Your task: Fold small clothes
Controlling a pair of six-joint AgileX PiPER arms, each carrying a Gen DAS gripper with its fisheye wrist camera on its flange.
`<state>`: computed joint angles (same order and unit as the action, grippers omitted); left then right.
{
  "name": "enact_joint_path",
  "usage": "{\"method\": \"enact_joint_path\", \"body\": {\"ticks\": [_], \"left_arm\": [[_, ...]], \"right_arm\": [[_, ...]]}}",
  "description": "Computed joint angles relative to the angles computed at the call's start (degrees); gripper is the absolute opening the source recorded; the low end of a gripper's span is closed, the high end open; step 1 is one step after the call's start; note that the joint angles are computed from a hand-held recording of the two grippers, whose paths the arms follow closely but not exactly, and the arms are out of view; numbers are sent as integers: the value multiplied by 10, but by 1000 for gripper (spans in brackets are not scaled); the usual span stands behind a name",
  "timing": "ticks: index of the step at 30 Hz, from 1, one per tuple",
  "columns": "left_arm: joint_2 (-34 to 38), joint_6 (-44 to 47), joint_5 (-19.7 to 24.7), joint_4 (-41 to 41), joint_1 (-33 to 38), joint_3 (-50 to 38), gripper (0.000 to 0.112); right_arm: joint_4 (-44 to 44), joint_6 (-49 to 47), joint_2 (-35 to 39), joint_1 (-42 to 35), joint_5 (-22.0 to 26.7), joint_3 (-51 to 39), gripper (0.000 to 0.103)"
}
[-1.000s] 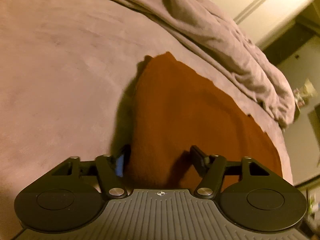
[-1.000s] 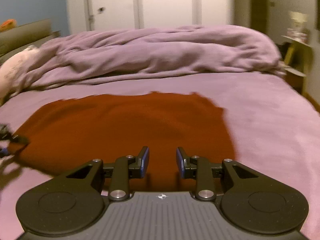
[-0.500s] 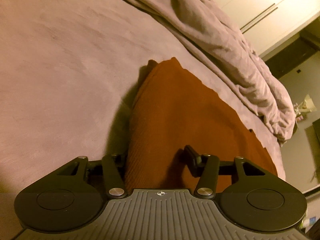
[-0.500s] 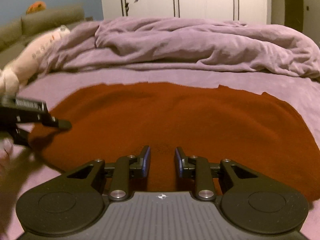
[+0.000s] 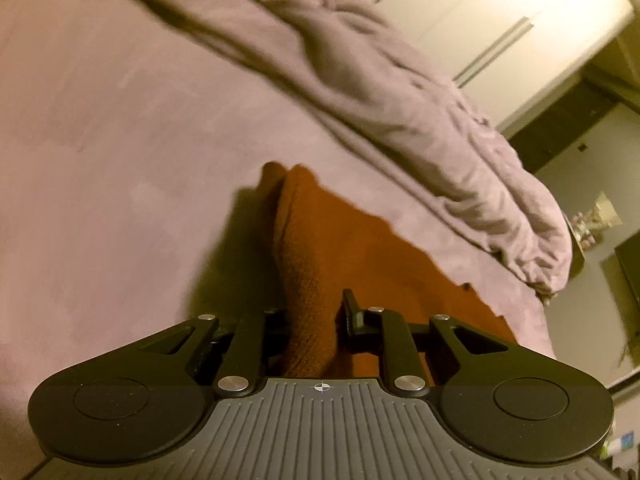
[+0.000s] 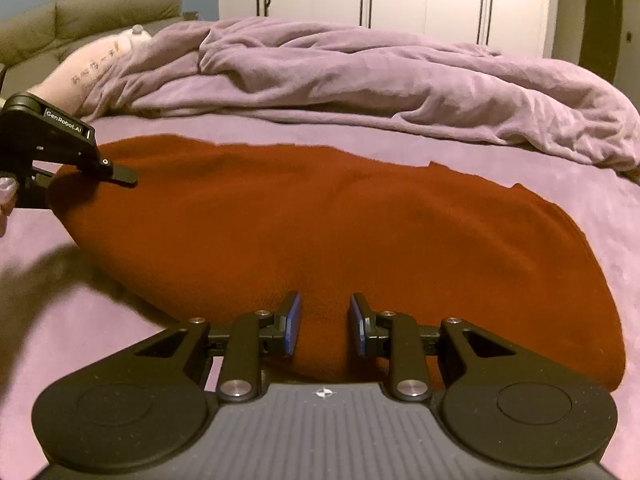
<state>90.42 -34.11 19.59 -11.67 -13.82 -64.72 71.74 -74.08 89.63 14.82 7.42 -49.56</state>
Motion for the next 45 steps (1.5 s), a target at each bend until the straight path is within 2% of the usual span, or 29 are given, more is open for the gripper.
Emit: {"method": "enact_joint_path", "body": {"ticks": [3, 6, 9, 13, 15, 16, 17, 19, 20, 21, 23, 27, 29, 30, 32, 34, 36, 40, 43, 45], "left_arm": [[5, -79, 43, 123, -44, -59, 20], [29, -119, 77, 183, -93, -125, 19], [86, -144, 126, 243, -159, -228, 19], [181, -139, 158, 255, -227, -352, 19], [243, -152, 198, 262, -255, -424, 20], [280, -163, 229, 278, -271, -467, 23], [315, -164, 258, 288, -285, -506, 31], [361, -141, 309, 260, -293, -563, 49], [363, -143, 313, 264, -298, -561, 52], [347, -143, 298, 283, -307, -537, 55], [312, -127, 279, 291, -313, -495, 68], [184, -209, 217, 363, -319, -327, 77], [141, -288, 229, 441, -327, -269, 80], [128, -334, 261, 487, -334, -248, 80], [110, -385, 288, 530, -332, -208, 80], [108, -393, 301, 506, -311, -198, 80], [102, -391, 277, 470, -289, -178, 80], [102, -359, 243, 423, -270, -159, 81], [103, -326, 220, 410, -265, -147, 84], [102, -319, 215, 408, -267, -138, 87]], "right_arm": [[71, -49, -31, -34, 21, 24, 26], [181, -142, -72, -85, 54, 63, 26], [226, -182, -104, -137, 81, 94, 26], [197, -163, -121, -211, 123, 108, 26], [180, -156, -117, -242, 141, 108, 26], [175, -152, -115, -253, 146, 108, 26], [166, -146, -113, -266, 154, 109, 26], [162, -148, -113, -282, 161, 116, 26], [152, -143, -111, -291, 167, 117, 26], [144, -142, -108, -299, 172, 117, 26], [139, -149, -105, -314, 182, 118, 26], [146, -148, -95, -320, 197, 104, 26], [150, -129, -89, -312, 205, 89, 26], [148, -117, -85, -306, 212, 79, 26], [154, -107, -82, -280, 207, 61, 26], [176, -127, -81, -244, 192, 46, 26], [181, -131, -65, -208, 188, 20, 26], [86, -24, -6, -158, 178, -42, 18], [-20, 84, 36, -148, 145, -56, 15], [-8, 73, 50, -168, 146, -46, 8]]}}
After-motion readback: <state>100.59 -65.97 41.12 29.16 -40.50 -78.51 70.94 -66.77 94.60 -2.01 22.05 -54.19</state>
